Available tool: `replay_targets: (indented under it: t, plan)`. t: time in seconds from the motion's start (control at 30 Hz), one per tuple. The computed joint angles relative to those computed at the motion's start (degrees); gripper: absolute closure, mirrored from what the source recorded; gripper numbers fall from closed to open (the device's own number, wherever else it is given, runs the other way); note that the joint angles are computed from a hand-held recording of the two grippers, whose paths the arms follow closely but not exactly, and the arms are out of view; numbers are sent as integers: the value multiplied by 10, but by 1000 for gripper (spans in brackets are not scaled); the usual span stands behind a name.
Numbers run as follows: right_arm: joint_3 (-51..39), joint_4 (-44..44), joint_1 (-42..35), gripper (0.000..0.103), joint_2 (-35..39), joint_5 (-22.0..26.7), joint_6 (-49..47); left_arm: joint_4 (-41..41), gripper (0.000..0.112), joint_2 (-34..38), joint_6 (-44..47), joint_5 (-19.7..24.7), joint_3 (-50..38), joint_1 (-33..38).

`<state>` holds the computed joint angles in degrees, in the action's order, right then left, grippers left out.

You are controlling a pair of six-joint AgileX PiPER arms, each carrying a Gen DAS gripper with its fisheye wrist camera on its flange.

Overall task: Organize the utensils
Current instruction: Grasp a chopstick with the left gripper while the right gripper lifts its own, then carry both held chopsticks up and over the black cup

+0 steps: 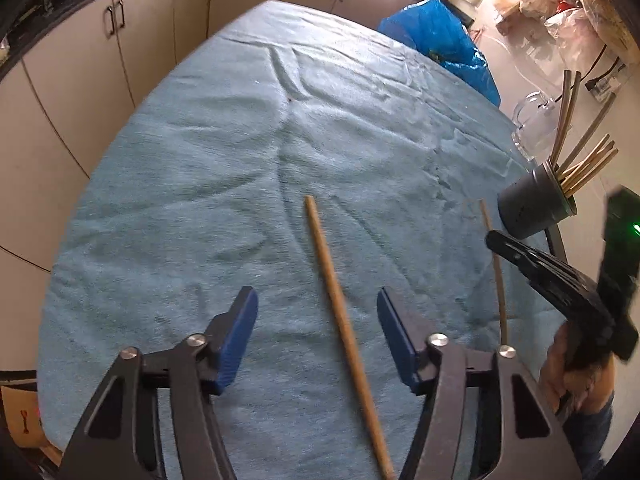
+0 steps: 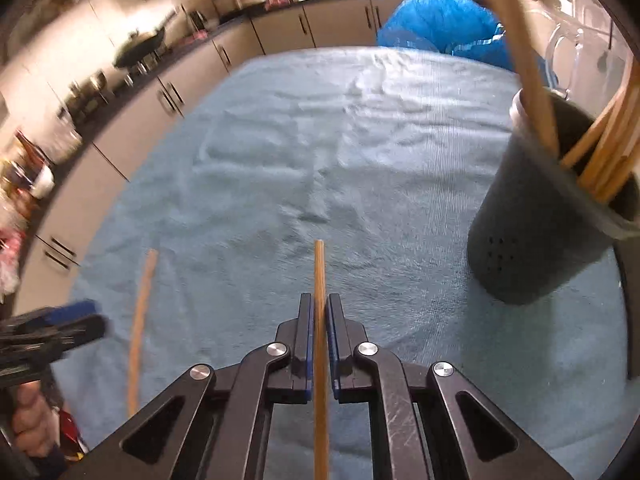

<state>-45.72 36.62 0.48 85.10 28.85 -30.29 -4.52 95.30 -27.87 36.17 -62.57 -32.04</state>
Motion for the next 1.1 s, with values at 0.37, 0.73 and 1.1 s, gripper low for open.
replay_targets:
  t: [0.37,0.73,1.1]
  plan:
    - [62,118,-56,96,-120,43,-117,101,99,159,-102,146,-208,-41]
    - [89,181,-98,96,-155,70,-175,169,107,115,-149,104,-181,-85]
    - [128,252,-161,96,-334,119,-226,352,107,-91,-310,110,-96,-192]
